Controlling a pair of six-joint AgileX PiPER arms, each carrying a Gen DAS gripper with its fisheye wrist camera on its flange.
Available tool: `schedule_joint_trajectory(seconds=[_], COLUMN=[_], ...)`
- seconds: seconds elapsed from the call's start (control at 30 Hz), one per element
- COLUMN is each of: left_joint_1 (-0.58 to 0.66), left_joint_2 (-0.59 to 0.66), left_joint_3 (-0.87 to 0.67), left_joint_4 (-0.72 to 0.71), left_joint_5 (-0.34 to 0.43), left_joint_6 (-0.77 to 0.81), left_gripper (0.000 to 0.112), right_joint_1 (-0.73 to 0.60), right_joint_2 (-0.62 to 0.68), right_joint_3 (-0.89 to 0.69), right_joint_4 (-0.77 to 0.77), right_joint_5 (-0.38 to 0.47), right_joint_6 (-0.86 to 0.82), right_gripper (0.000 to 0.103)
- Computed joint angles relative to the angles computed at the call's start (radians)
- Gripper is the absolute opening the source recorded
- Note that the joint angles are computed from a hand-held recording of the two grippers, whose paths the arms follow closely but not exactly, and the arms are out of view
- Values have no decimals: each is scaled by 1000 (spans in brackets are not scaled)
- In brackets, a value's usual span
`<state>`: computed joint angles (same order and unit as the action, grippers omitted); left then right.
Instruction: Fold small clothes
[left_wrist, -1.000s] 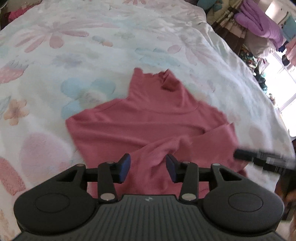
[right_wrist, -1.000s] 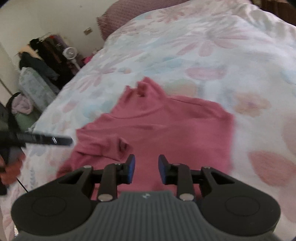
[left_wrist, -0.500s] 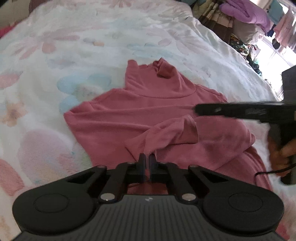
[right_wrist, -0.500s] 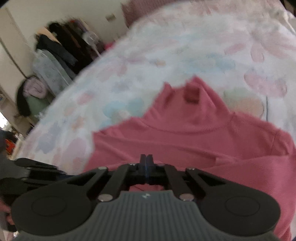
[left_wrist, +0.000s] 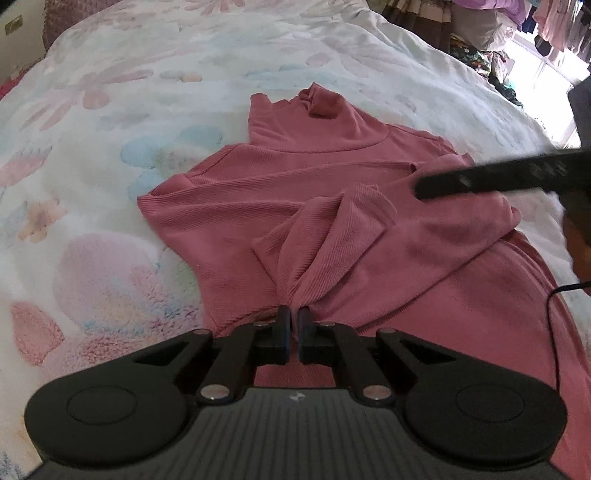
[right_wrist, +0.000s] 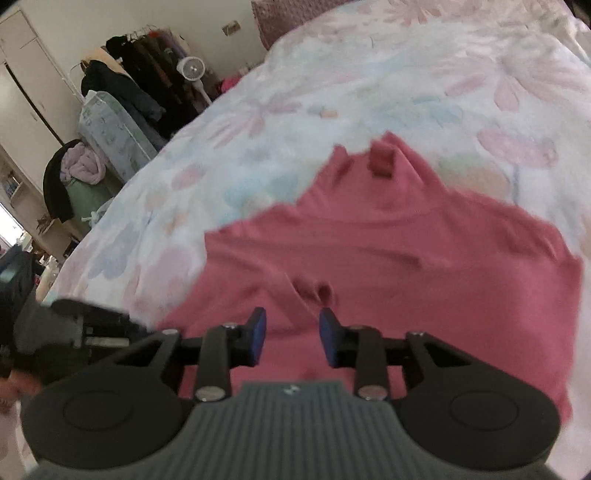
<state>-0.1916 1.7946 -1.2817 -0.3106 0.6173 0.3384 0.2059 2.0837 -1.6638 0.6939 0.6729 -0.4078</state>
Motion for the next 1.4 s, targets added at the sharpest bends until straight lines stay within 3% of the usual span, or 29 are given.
schedule_joint_trajectory(seconds=[0.07, 0.13, 0.17, 0.2, 0.33, 0.4, 0.5, 0.53, 0.63, 0.77, 0.83, 0.87, 0.9, 1.07, 1.2, 1.3, 1.37, 1.4], left_joint_1=[2, 2, 2, 3, 15, 16, 3, 0, 5, -10, -12, -11, -9, 8, 3, 5, 40, 66], left_joint_2=[4, 6, 7, 7, -8, -15, -12, -9, -2, 12, 15, 16, 17, 5, 7, 2, -16, -26], left_joint_3=[-7, -10, -11, -10, 9, 24, 31, 28, 17, -16, -22, -23, -23, 1, 7, 4, -2, -5], left_joint_4=[-3, -2, 1, 0, -34, -50, -26, -11, -15, 37, 44, 42, 39, 5, 26, 20, -62, -126], left_joint_5=[6, 8, 8, 9, -2, -14, -35, -34, -16, 15, 13, 13, 10, 0, 19, 60, 107, 129], left_joint_6=[-1, -1, -3, -2, 32, 56, 49, 30, 11, -15, -16, -18, -21, 2, 11, 43, 133, 186], left_gripper=[4, 4, 4, 4, 4, 4, 4, 4, 4, 4, 4, 4, 4, 4, 15, 27, 36, 49], right_joint_1=[29, 49, 57, 63, 49, 21, 6, 9, 39, 79, 88, 89, 88, 71, 27, 36, 27, 11], right_joint_2=[62, 138, 174, 190, 64, -15, -72, -69, -32, 110, 189, 215, 231, 42, -62, -79, -98, -107], right_joint_3=[-105, -235, -293, -313, -114, -5, 76, 74, 20, -188, -307, -342, -360, -64, 90, 152, 192, 199], right_joint_4=[-62, -134, -156, -155, -16, 68, 43, 20, -68, -198, -234, -232, -220, -72, -25, -96, -67, -24], right_joint_5=[2, 59, 94, 108, 5, 20, 43, 39, -18, 14, 75, 101, 119, -24, 33, 44, 18, 21], right_joint_6=[44, 120, 147, 145, -29, -133, -145, -136, -63, 51, 102, 111, 105, -118, -228, -224, -242, -261], right_gripper=[29, 29, 10, 0, 0, 0, 0, 1, 35, 33, 23, 0, 0, 0, 0, 2, 9, 27])
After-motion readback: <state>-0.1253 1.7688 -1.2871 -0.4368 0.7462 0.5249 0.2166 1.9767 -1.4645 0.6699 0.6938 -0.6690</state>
